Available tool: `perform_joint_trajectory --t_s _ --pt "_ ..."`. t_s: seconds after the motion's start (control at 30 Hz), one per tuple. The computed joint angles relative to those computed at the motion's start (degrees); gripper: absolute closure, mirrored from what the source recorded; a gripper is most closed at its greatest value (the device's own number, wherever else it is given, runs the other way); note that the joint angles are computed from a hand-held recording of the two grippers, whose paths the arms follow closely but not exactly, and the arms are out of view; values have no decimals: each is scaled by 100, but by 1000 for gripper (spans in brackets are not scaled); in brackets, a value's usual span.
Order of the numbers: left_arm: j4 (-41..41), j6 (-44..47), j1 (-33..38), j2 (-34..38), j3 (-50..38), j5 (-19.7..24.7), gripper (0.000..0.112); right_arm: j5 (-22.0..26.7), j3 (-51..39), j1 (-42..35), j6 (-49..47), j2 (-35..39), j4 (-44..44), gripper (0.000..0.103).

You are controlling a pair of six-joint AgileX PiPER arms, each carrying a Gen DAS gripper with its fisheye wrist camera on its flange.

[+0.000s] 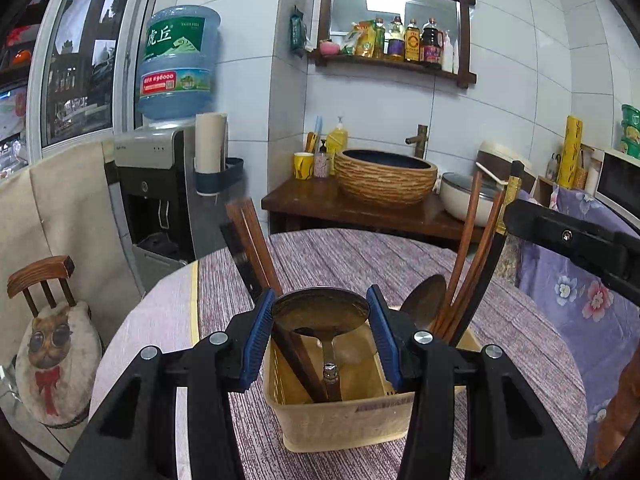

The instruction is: Organize utensils

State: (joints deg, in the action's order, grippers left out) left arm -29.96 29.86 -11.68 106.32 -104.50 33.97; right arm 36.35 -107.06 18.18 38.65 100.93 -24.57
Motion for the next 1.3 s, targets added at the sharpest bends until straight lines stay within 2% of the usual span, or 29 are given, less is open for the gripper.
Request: perform_joint_trajectory --t_s 0.33,0.43,0.53,0.57,0.63,0.67,0.7,0.73,0.87,0.93,1.1,1.2,1.3 --pt "-188 281 34 -118 349 -109 64 -442 662 -79 389 -212 -188 98" --pt "-442 592 87 -309 558 -175 49 -535 1015 50 868 -439 -770 98" --pt "-938 1123 204 -633 982 -255 41 -582 1456 205 1462 -740 -1496 97" --pt "-1083 1273 245 -728 1117 -277 35 -611 1638 256 1702 -856 -1764 94" --pt "-1635 1827 393 -1028 1580 -406 26 -618 2122 389 2410 -1151 -2460 74" --pt "-1950 2168 488 -1190 1837 -453 21 -617 2359 432 2763 -1296 -2761 48" --pt "-2223 2477 580 -1334 2069 -486 19 -620 2592 480 3118 -1425 -3064 37" --pt "-2569 2863 702 -1492 2339 -500 15 -562 2912 562 3528 -1603 -3423 36" --pt "-3625 3998 1226 -1961 3205 -202 15 -362 3839 810 4372 -2046 -4007 24" --pt "-3841 4290 1438 -2175 3608 -83 15 -320 4273 964 4792 -2228 -4234 22" --pt "-4783 5256 2040 -2810 4828 223 15 133 5477 1862 6409 -2537 -5147 14" --pt "-5020 5630 2293 -3220 5556 373 15 691 5980 2686 7206 -2502 -5541 12" --pt "-5423 6312 2635 -3726 6386 623 15 1598 6319 3706 7990 -2362 -5836 10"
